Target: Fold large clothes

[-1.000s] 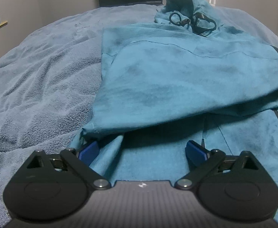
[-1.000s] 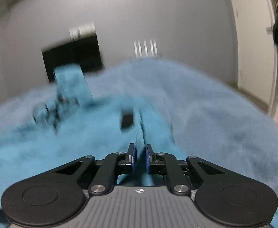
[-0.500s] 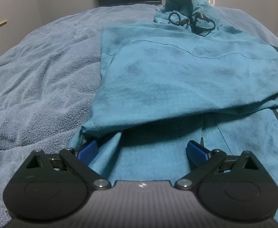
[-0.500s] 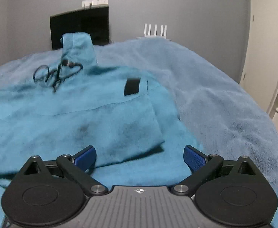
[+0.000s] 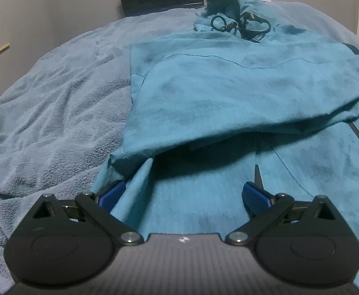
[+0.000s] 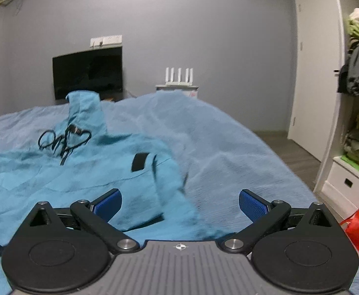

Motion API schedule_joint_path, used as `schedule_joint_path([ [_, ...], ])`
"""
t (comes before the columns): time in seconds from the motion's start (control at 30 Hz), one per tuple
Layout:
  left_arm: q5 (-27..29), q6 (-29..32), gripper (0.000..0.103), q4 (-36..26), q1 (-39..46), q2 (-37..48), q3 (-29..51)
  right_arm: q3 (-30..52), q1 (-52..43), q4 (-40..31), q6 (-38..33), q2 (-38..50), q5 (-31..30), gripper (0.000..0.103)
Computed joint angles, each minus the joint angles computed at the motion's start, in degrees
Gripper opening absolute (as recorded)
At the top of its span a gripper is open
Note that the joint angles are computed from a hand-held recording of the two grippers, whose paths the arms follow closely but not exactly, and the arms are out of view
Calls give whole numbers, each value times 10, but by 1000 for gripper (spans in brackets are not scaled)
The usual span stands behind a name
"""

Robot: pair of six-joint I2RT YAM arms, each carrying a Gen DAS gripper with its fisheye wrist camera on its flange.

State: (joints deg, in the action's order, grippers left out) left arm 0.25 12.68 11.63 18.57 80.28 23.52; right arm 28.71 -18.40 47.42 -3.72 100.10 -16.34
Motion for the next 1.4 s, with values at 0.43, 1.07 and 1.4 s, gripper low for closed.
schedule_joint_path([
  [0.43,454,313,101,-589,322,-223,166,20,-206,-380,-259,-261,-243,103],
  [1.07,404,677,28,-824,314,-179,174,46,-306,-655,-543,-280,-335,103],
  [1.4,462,284,22,-560,194,-215,211,107,-315,-652,-446,-231,-350,103],
])
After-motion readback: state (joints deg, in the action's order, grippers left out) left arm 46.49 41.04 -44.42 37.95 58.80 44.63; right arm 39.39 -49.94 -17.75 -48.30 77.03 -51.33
